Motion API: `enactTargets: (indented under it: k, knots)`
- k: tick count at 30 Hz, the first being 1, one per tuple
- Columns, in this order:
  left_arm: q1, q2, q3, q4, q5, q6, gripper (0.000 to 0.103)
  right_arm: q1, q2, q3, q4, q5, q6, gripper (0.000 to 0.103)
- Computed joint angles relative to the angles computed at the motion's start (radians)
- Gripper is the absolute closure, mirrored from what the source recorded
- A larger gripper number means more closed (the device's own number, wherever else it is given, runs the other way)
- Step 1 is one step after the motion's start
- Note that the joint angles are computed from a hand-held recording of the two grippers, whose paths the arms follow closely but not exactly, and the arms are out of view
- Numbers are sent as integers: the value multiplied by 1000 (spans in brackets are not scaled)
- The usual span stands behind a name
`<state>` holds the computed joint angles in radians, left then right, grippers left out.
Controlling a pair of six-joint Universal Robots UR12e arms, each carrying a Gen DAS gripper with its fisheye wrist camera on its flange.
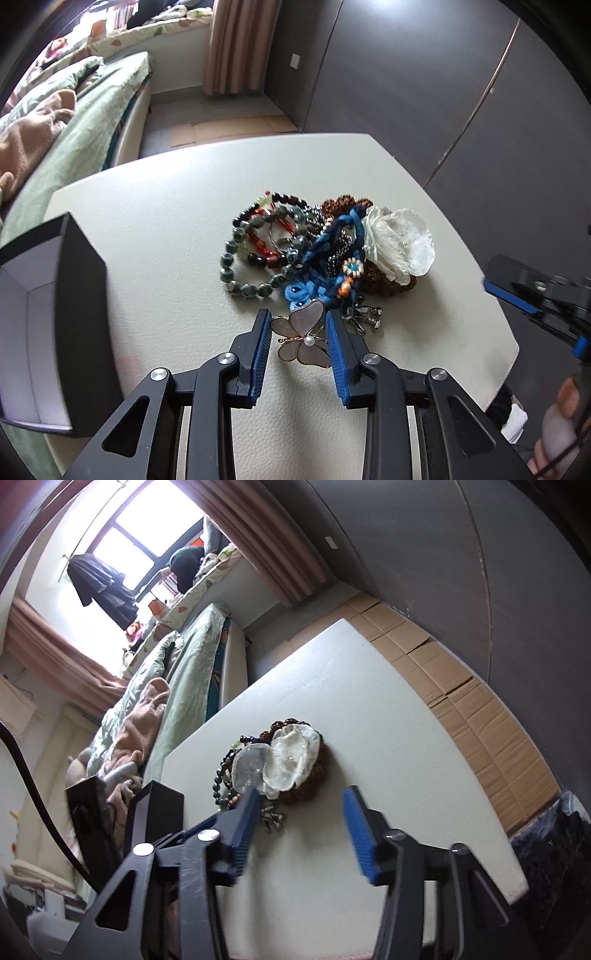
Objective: Organize jewelry
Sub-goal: 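Lower the left tool to the butterfly brooch and close on it, then carry the brooch into the black box with the left tool while the right grasps the flower clip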
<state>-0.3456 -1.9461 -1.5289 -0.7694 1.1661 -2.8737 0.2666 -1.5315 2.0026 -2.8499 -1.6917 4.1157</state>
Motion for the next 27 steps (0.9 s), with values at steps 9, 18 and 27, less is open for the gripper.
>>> enactTargets:
  k: [9,18,27]
  knots:
    - [19,28,-7,31,-10,-40,71,-13,56,-78,86,1,-15,59]
    - [42,66,-29,51,-9,-57,71,2,75,-102,144,-60,-19,100]
    - [73,104,-47,79,-32,-65,71,37,52,-86,-33,-78,-109,100]
